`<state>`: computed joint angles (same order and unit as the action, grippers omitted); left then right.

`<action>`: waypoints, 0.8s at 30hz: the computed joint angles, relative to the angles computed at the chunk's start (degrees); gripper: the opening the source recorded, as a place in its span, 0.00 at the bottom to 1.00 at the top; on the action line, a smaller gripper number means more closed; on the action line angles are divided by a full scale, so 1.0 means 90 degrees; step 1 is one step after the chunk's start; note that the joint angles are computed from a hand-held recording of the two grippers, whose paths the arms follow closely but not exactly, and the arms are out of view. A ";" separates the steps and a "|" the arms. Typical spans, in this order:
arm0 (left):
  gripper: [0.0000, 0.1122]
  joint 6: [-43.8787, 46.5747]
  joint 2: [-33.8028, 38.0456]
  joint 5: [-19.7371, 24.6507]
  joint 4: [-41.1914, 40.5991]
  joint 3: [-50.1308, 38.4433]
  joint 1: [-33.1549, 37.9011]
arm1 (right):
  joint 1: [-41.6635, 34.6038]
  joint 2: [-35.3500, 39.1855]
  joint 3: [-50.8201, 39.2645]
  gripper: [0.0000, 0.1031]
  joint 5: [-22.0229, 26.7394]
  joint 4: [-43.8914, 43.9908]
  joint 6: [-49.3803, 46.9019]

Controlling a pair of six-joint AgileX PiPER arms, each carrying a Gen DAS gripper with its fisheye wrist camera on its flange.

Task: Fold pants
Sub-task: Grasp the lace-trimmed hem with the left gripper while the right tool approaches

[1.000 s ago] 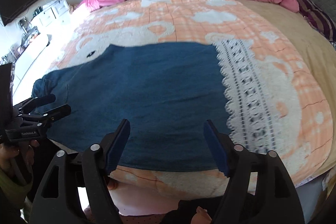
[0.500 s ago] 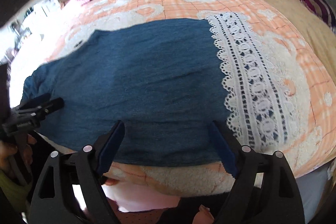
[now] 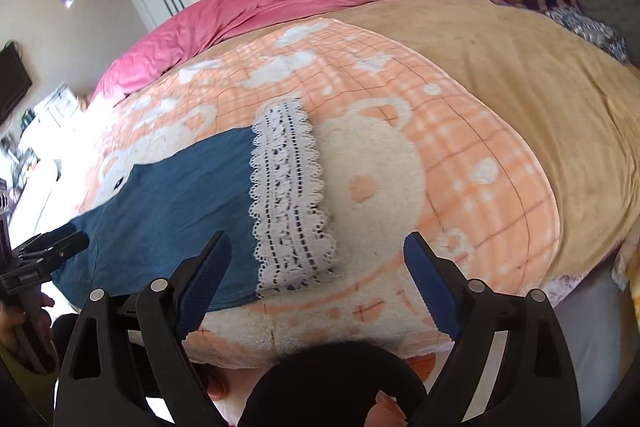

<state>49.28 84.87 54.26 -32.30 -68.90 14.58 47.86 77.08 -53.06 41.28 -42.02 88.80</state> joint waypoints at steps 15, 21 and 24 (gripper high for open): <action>0.83 -0.1662 0.0410 -0.0477 0.0877 -0.0720 -0.2183 | -0.0302 -0.0131 0.0239 0.90 -0.0388 -0.0033 0.0073; 0.83 -0.1909 0.1118 -0.0368 0.1155 -0.1498 -0.2605 | -0.0457 0.0022 0.0279 0.90 -0.0876 0.0192 -0.0056; 0.83 -0.1982 0.1580 -0.0236 0.1282 -0.2061 -0.2720 | -0.0548 0.0196 0.0206 0.90 -0.1108 0.0454 -0.0224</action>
<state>31.44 99.09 52.13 -20.77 -87.45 -9.90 42.92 78.84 -51.20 31.31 -37.94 86.78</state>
